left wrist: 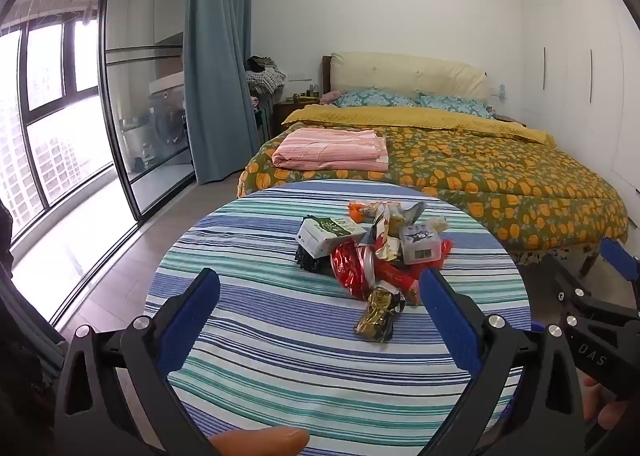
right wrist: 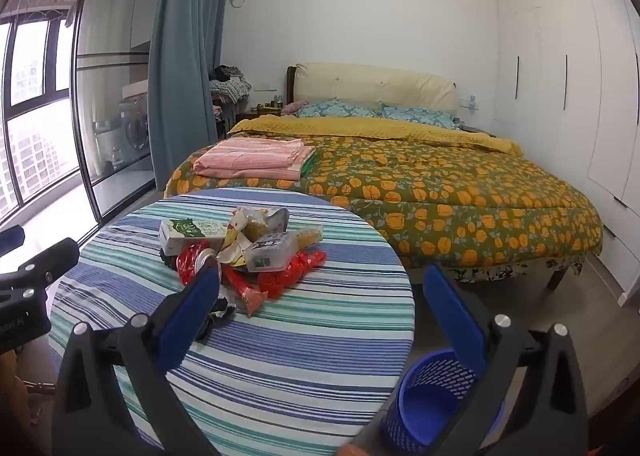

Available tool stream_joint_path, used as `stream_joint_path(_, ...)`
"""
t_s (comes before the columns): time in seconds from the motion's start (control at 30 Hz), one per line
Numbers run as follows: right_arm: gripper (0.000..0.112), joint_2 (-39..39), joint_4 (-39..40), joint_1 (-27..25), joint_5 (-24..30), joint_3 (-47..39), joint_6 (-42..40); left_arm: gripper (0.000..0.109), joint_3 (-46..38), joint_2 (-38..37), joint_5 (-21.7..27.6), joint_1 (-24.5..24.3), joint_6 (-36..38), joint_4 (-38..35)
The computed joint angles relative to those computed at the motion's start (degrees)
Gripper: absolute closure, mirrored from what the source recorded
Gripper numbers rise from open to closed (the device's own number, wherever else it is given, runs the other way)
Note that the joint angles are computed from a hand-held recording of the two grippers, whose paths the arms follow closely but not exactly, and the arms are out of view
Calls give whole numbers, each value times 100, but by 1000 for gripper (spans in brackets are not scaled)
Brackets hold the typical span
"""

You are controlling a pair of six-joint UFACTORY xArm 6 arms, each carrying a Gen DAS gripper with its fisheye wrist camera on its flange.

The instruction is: Collect trash

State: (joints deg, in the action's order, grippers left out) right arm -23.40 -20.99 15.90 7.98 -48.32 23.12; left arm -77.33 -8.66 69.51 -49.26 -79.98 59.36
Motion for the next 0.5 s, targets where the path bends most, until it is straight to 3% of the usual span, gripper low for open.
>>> stream_joint_path(0.5,14,-109,131,-28,64,90,-183,10,106,-49,-32,7,-19,-16)
